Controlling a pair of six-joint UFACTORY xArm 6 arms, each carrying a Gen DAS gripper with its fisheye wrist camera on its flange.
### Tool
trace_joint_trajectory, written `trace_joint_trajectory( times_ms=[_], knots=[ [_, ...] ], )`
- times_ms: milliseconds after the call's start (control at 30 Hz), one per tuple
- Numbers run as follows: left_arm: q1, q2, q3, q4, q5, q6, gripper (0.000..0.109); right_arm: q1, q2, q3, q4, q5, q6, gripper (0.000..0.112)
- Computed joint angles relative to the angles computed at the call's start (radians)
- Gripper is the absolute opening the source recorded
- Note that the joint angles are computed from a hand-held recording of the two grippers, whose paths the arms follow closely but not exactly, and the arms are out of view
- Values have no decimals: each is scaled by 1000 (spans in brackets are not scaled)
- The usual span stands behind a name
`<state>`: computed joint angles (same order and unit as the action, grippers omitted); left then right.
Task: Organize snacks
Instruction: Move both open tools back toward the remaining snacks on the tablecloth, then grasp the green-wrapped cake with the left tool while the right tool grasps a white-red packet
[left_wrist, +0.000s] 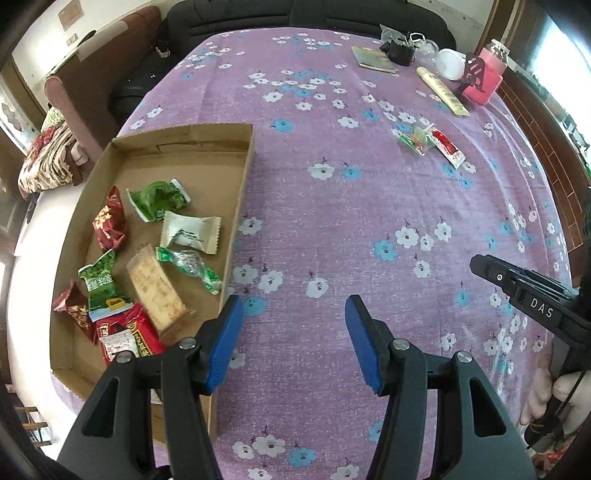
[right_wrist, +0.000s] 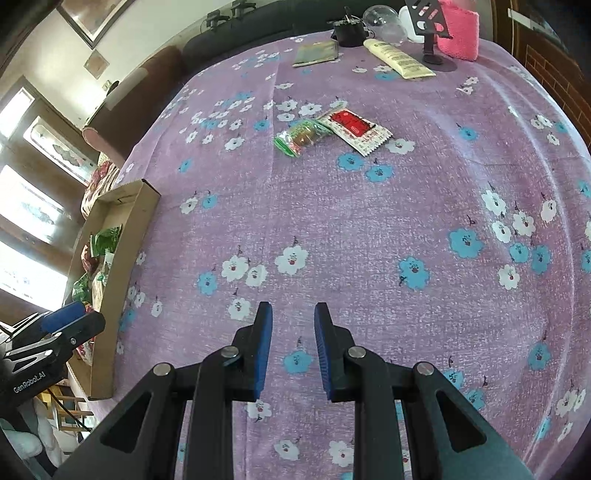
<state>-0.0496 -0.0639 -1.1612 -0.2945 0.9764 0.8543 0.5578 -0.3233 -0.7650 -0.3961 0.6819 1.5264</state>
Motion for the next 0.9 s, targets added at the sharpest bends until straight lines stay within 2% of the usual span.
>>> trace_joint_trajectory(
  times_ms=[400, 533, 667, 800, 900],
  knots=[
    [-27, 1, 12, 11, 13, -10, 59, -19, -46, 48, 12, 4, -10, 24],
    [-23, 29, -29, -33, 67, -6, 59, -36, -54, 50, 12, 14, -44, 25],
    [-15, 83, -112, -124, 152, -11, 59, -99, -71, 25, -9, 53, -145, 27],
    [-22, 163, -217, -204, 263, -81, 60, -189, -59, -23, -77, 83, -244, 46],
    [-47, 197, -250, -239, 272, -105, 60, -281, -2, -59, -40, 40, -390, 47]
  ],
)
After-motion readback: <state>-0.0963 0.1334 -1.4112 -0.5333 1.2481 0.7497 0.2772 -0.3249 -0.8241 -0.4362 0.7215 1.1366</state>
